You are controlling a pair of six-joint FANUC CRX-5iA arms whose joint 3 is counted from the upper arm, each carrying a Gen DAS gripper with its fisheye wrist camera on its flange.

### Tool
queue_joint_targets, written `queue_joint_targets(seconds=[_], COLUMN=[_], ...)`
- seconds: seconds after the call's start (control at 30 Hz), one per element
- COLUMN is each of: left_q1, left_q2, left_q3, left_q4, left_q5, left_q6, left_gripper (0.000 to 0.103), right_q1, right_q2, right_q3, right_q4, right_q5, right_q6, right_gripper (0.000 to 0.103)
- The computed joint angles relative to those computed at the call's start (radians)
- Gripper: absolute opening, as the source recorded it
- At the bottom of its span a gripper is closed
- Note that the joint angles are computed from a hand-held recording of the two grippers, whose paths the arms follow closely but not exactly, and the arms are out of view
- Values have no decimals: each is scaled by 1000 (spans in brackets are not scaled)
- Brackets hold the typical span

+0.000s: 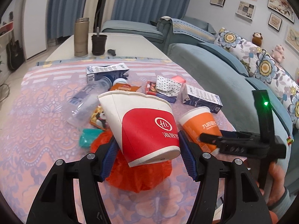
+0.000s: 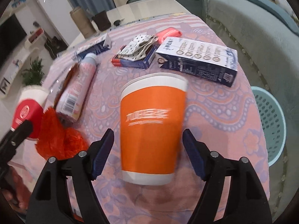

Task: Collect trash
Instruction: 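Carry both cups to the blue basket and open both tools to drop them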

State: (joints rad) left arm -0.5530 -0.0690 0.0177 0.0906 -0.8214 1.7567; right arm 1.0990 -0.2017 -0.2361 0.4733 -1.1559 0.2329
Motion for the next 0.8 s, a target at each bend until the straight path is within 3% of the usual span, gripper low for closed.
queue_joint_targets(seconds=[0.17,0.23,0.5,0.8], left_q1=[-24,-32,-76,-161], left_q2=[11,10,8,83], left_q3=[24,30,78,252], left_q4=[-32,-40,-67,-135], left_q5=[-9,-9,-6,-10], left_q6=[32,45,59,83], left_gripper=[60,60,60,60], right_q1=[40,41,88,127], right_q2=[18,26,-12,-115], right_q3=[4,14,-8,-52], right_q4=[47,48,147,299], right_q5=[-59,-70,-86,-177], right_q6=[-14,-3,-50,-132], right_gripper=[71,61,59,59])
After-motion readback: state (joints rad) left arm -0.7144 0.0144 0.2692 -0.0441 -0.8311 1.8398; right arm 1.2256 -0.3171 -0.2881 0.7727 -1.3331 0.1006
